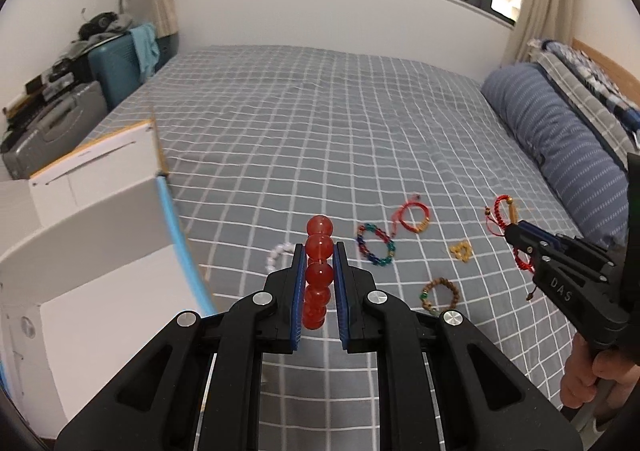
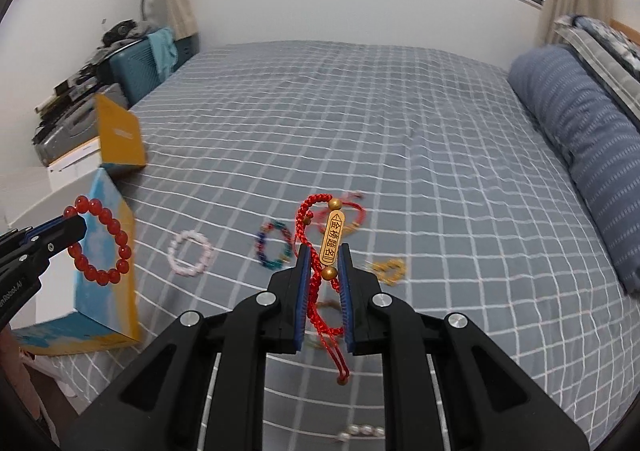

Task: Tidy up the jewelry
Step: 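Carry both bracelets over the open white box with both tools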

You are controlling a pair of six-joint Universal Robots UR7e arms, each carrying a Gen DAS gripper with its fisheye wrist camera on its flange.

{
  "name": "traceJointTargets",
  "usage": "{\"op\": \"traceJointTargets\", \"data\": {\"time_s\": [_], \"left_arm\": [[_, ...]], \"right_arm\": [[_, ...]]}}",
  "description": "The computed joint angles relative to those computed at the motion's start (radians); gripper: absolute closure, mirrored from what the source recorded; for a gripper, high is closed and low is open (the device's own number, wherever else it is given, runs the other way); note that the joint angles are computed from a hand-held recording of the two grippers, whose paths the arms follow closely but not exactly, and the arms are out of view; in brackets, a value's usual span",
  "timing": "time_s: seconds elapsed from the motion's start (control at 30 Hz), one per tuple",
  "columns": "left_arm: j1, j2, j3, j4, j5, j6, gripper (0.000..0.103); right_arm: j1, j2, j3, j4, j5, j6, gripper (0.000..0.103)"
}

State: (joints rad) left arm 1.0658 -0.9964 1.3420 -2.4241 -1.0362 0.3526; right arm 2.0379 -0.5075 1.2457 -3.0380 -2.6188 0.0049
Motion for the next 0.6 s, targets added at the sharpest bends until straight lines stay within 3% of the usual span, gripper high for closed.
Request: {"op": "traceJointTargets", "data": {"time_s": [0.37, 0.6], "left_arm": [[0.037, -0.056, -0.041, -0.012, 0.057, -0.023, 0.090], [0.074, -0.087, -0.056, -0.029, 0.123, -0.037, 0.090]], "right_arm": [[0.047, 0.189, -0.328, 0.148, 0.100, -0.096, 0.090], [0.076, 0.365, -0.623, 0.317, 0.174, -0.141, 0.090]]}}
